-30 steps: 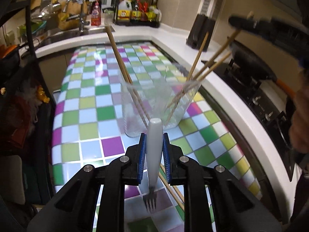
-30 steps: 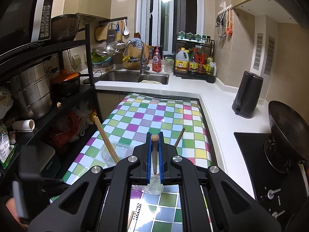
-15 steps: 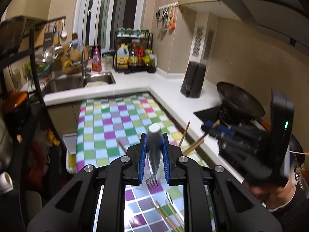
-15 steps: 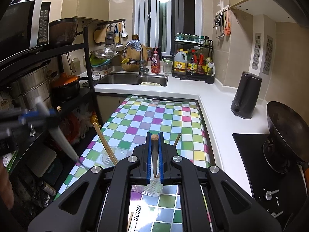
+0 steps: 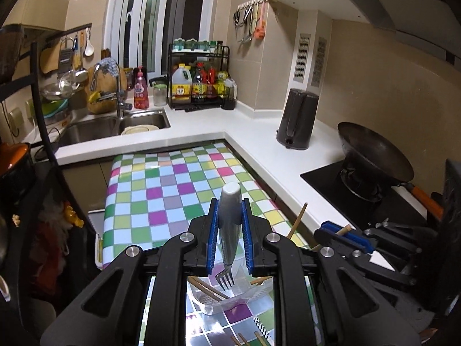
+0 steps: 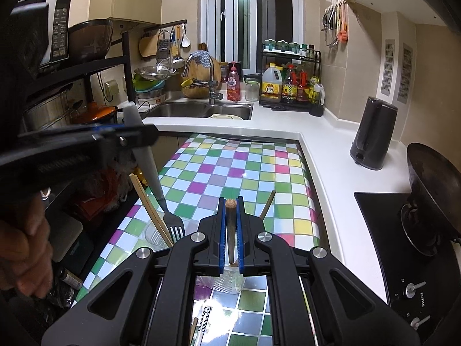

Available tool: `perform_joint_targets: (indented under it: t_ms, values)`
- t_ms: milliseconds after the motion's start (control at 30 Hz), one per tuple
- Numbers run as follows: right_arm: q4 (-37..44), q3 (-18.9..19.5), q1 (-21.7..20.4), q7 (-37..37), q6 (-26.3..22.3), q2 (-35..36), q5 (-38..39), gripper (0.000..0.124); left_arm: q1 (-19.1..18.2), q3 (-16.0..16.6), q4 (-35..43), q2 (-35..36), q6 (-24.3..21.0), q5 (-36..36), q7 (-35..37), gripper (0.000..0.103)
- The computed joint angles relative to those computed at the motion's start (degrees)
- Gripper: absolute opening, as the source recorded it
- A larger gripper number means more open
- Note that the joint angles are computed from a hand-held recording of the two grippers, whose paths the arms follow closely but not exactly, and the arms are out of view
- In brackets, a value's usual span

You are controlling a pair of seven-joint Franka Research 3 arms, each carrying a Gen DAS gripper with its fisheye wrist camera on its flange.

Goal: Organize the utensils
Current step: 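Lower the fork into the container with the left gripper while the right gripper drops its chopstick in, then close the right gripper on a bamboo chopstick while the left gripper grasps another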

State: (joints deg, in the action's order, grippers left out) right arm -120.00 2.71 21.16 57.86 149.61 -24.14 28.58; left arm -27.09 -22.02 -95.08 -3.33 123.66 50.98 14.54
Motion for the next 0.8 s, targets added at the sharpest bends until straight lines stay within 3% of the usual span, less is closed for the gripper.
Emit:
perform_joint_targets:
  t_ms: [200, 233, 300, 333, 367, 467, 800]
  values:
    - [-1.0, 0.0, 0.4, -0.4, -0.8, 0.8, 0.4, 0.009, 1.0, 1.3, -5.1, 0.4, 5.3, -4.3, -1.8, 0.016]
    - [-1.4, 0.1, 0.3, -0.4, -0.8, 0.6, 0.3, 0.015, 1.1, 1.4, -5.6, 0.4, 5.9, -5.2, -1.5, 0.016]
    - [-2.5, 0.0, 0.5, -0.6, -0.2, -0.3, 0.8, 0.031, 1.2, 1.4, -6.7, 0.2, 6.2, -5.6, -1.8, 0.030]
    - [-3.0, 0.0, 0.4, -0.4, 0.2, -0.8, 0.8, 0.036, 1.1, 1.1, -7.2, -0.3, 5.6, -4.6, -2.9, 0.043]
    - [-3.5, 0.2, 0.1, 0.0, 0.5, -1.5, 0.6, 0.036, 1.0, 0.7, -7.7, -1.0, 4.8, -3.1, -4.4, 0.045]
    - [-5.6, 0.0, 0.3, 0.3, 2.1, -4.1, 1.0, 0.037, 1.0, -0.5, -9.8, -4.1, 3.7, -0.5, -8.5, 0.046]
    - [-19.6, -3.2, 5.3, -1.0, 12.8, -20.5, 6.5, 0.039, -2.0, -9.9, -14.1, -10.0, -11.2, 6.2, -20.0, 0.048]
